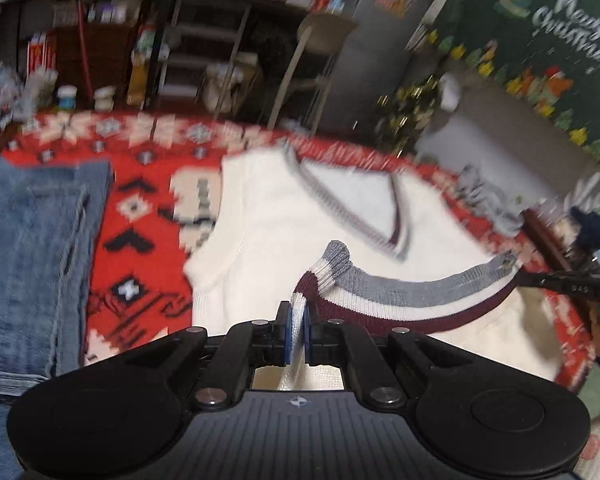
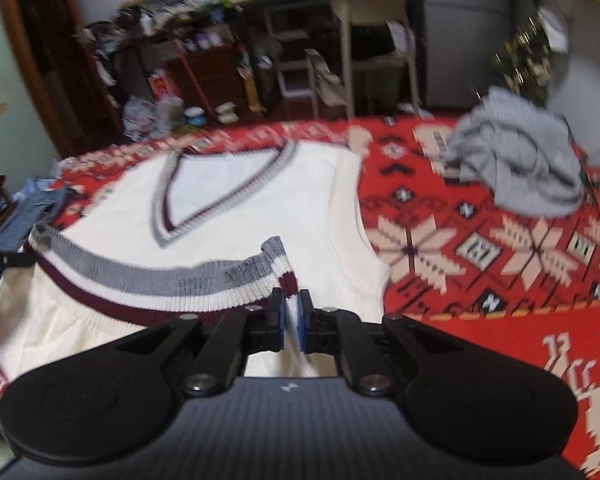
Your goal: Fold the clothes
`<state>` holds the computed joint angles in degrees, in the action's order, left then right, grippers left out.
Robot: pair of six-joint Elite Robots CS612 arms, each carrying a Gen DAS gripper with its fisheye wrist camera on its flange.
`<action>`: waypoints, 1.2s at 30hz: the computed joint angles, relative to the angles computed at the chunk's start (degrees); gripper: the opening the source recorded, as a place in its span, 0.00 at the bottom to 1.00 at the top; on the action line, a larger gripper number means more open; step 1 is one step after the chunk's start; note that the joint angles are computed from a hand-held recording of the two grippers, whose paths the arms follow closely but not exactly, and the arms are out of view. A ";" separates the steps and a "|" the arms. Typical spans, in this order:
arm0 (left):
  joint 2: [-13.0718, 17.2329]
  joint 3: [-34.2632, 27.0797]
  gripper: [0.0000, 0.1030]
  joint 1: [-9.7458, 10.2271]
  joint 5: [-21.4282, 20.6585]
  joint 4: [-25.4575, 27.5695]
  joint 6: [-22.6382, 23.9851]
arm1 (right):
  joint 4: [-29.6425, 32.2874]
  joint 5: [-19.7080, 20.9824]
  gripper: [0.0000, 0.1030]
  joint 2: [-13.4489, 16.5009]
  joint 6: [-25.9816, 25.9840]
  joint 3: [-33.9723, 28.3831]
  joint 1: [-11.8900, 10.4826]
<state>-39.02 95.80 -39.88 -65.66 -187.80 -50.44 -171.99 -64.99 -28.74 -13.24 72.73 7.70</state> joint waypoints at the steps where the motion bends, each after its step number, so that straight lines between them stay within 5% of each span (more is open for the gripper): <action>1: 0.15 -0.26 0.06 0.29 -0.72 1.27 -1.11 | 0.50 -1.20 0.06 0.43 0.29 -0.44 0.25; 4: 0.51 -0.21 0.13 0.74 -1.20 1.89 -3.94 | 0.22 -4.08 0.09 0.98 0.92 -0.63 0.73; 7: -0.06 1.13 0.26 0.46 0.48 1.06 -6.21 | -1.75 -6.22 0.27 1.00 1.53 0.05 0.97; 13: -3.23 5.60 0.39 -1.15 4.68 -1.02 -9.47 | -4.65 -4.47 0.40 -2.83 4.23 5.13 -0.02; 16: -5.29 7.75 0.44 -2.54 5.12 0.16 -12.17 | -3.12 -2.82 0.61 -5.66 7.49 8.25 -0.63; 22: -7.44 10.94 0.47 -5.31 4.78 3.01 -21.05 | 0.36 -5.66 0.62 -10.15 11.88 14.36 -1.55; 27: -6.41 11.96 0.49 -6.34 4.00 1.60 -26.47 | -0.29 -8.24 0.61 -11.11 15.39 17.93 -2.13; 31: -3.74 13.16 0.51 -7.24 5.02 -8.24 -30.97 | -3.67 -5.53 0.61 -10.80 22.16 19.70 -3.32; 36: -3.19 13.01 0.52 -7.30 6.15 -8.90 -33.02 | -6.36 -2.05 0.61 -10.05 26.51 19.93 -4.25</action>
